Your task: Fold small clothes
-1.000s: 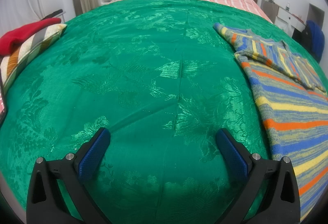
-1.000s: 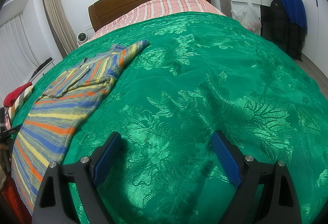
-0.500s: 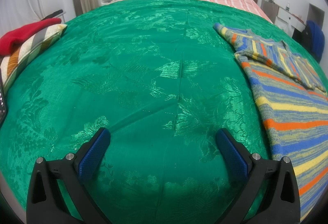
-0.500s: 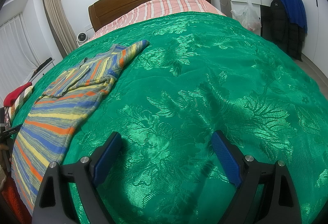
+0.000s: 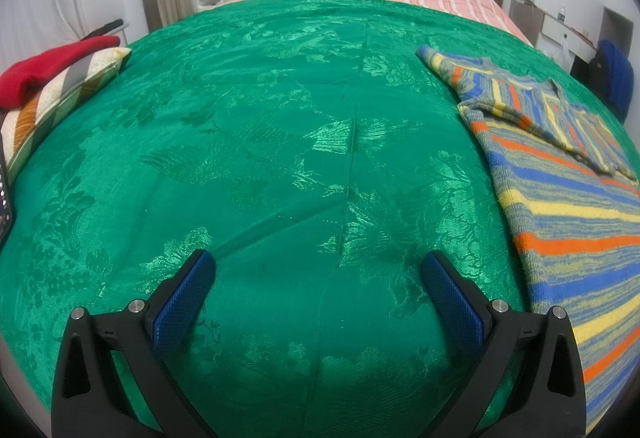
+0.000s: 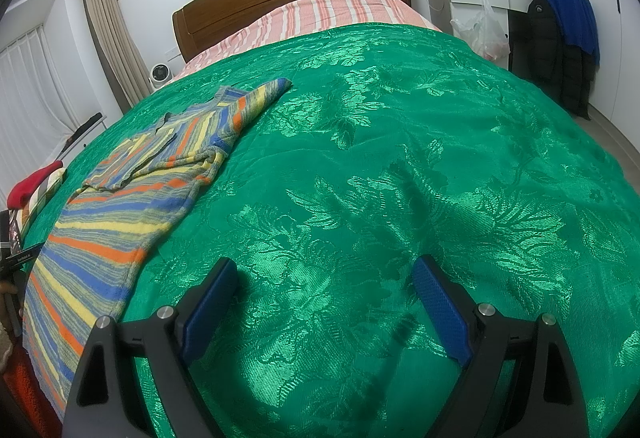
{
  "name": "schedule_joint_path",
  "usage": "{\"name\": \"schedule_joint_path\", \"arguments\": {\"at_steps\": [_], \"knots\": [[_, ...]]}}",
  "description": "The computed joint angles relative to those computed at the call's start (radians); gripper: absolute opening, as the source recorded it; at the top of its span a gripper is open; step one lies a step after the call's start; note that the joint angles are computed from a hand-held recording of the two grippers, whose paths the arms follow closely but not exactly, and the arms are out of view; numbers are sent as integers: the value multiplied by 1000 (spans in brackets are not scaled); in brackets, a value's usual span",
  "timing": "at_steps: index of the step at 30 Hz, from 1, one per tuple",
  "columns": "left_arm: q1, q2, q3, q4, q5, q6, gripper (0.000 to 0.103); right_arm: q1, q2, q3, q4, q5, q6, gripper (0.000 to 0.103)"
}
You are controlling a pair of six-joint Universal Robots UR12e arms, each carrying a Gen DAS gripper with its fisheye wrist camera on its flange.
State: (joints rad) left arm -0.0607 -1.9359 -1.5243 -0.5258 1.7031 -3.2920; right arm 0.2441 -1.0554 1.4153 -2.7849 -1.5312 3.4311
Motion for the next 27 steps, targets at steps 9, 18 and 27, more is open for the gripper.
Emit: {"name": "schedule_joint_path", "arguments": {"at_steps": [9, 18, 27], "knots": [[0, 0, 0, 1, 0, 0, 103, 0, 0, 1, -1, 0, 0, 89], [0, 0, 0, 1, 1, 0, 103, 0, 0, 1, -1, 1, 0, 89], [2, 0, -5, 16, 0, -1, 103, 0, -1, 1, 0, 0, 0, 89]]}}
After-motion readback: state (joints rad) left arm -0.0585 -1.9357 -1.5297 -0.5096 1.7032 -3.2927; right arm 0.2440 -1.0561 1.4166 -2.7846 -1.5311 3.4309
